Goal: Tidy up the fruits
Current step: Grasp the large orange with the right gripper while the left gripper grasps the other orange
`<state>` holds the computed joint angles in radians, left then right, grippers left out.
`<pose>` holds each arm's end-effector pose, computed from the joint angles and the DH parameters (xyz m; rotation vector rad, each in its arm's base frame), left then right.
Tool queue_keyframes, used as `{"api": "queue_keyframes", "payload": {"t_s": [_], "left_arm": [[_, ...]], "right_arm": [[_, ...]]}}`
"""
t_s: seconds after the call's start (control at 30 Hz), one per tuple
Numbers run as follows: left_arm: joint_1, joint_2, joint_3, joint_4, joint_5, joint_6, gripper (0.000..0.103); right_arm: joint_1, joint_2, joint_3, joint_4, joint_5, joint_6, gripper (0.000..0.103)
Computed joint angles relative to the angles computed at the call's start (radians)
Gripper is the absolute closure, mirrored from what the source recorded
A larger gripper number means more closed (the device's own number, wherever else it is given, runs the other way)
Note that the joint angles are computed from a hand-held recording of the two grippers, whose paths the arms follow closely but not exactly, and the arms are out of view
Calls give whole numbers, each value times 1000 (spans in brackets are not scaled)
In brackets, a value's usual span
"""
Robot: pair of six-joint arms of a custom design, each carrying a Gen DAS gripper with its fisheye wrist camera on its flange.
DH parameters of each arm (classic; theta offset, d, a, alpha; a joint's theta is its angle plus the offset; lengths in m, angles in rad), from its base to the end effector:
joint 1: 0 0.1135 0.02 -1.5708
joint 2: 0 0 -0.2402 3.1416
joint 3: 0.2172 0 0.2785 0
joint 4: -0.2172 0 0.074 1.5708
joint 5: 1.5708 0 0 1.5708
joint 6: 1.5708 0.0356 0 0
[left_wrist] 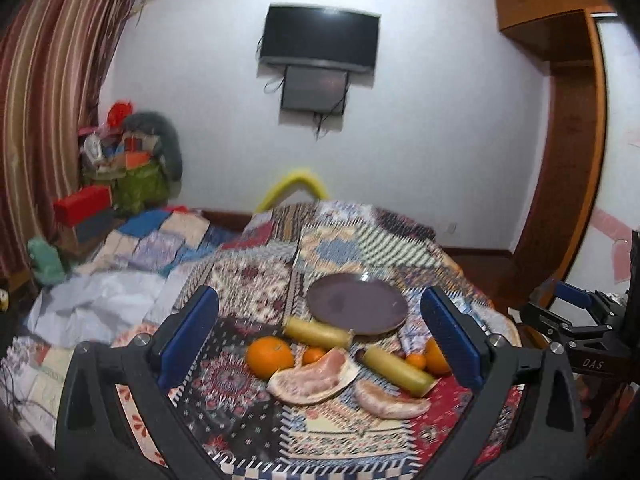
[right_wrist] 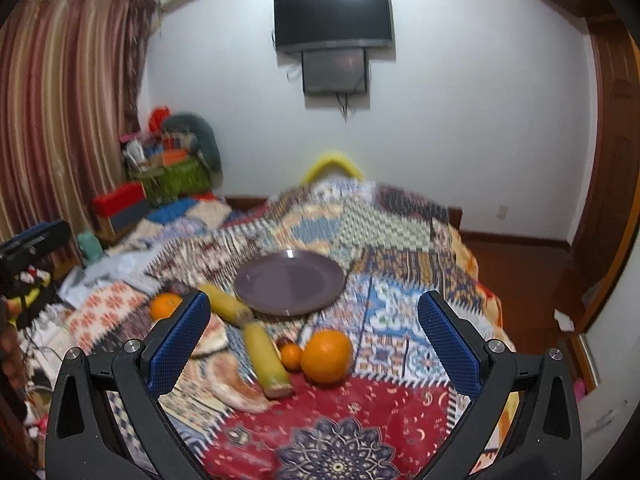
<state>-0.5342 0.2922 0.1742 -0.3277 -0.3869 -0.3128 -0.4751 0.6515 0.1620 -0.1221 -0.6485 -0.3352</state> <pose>0.1477 -0.0718 0.1642 -0.0242 1.9848 -0.1586 0.1708 -0.0637 0.1255 -0.2113 2.0417 0.2101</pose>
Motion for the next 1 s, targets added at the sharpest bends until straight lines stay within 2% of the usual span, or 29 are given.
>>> {"api": "queue_keyframes", "payload": {"t_s": [0.13, 0.23, 0.33, 0.53, 0.63, 0.8, 0.93, 1.0], "left_arm": [[181, 192, -9, 124, 168, 13, 12], [274, 374, -1, 245, 255, 19, 13], [330, 590, 27, 380, 297, 27, 15], [451, 960, 140, 545, 406, 84, 19], [494, 1101, 208, 575, 464, 105, 19], [493, 1261, 302, 580, 471, 128, 19], [482, 1372, 368, 584, 478, 127, 19], [475, 1415, 392, 588, 476, 124, 19]], "right_arm": [[28, 235, 41, 105, 64, -22, 0], [58, 352, 74, 151, 107, -21, 0], [76, 454, 99, 197, 133, -25, 0], [107, 695, 174, 283, 166, -36, 0], [120, 777, 206, 313, 172, -30, 0], [144, 885, 263, 342, 180, -18, 3], [157, 952, 307, 343, 178, -10, 13], [157, 981, 326, 345, 172, -7, 14]]}}
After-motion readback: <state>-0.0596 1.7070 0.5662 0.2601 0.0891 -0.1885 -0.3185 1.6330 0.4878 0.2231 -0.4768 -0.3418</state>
